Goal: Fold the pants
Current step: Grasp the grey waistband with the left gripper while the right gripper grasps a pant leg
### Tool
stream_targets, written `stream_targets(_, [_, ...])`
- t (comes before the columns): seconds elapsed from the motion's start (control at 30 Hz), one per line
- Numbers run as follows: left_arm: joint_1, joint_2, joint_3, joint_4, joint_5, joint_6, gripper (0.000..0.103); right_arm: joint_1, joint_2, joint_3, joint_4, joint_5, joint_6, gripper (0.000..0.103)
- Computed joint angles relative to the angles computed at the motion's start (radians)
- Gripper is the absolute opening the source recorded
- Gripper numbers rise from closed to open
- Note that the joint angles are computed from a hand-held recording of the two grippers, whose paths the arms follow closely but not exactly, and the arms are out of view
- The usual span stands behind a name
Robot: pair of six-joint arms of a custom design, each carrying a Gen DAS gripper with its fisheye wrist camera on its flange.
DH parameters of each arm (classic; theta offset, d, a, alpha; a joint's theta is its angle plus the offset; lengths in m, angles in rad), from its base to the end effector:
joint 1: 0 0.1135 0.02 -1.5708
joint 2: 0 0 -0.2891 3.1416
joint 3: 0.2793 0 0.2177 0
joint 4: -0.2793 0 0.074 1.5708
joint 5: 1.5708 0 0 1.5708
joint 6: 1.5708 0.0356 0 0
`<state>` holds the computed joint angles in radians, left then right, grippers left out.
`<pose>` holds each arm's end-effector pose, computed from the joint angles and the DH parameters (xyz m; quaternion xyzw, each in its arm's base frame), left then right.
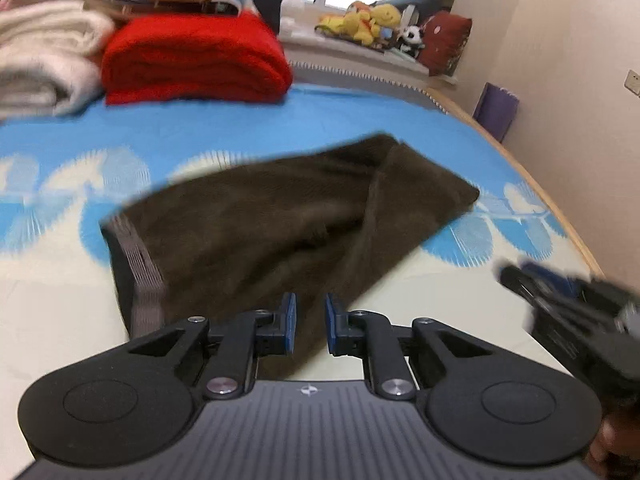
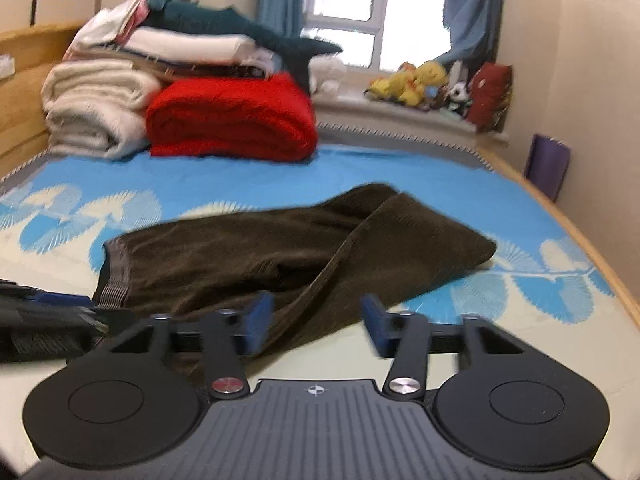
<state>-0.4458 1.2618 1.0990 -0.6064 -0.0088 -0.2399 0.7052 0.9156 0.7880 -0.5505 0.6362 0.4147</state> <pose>0.2050 -0.0976 0.3380 0.0929 0.9160 -0.1273 0.3688 0.1195 0.0740 0.3112 0.0096 0.8673 -0.0213 0.4972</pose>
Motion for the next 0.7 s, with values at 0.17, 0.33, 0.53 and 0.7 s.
stream_targets(0.17, [0.356, 0.068, 0.020, 0.179, 0.240, 0.253, 0.017, -0.216, -0.072, -0.023, 0.053, -0.173, -0.069, 0.019])
stream_targets(0.33, [0.605, 0.364, 0.090, 0.000, 0.281, 0.130, 0.016, -0.590, 0.007, -0.032, 0.161, -0.575, -0.220, 0.025])
stream_targets(0.53, [0.663, 0.547, 0.193, -0.061, 0.367, 0.091, 0.025, -0.719, 0.433, 0.033, 0.447, -0.701, -0.249, 0.033])
stream_targets(0.7, [0.683, 0.614, 0.216, -0.083, 0.405, 0.148, 0.054, -0.691, 0.787, 0.203, 0.497, -0.708, -0.151, 0.038])
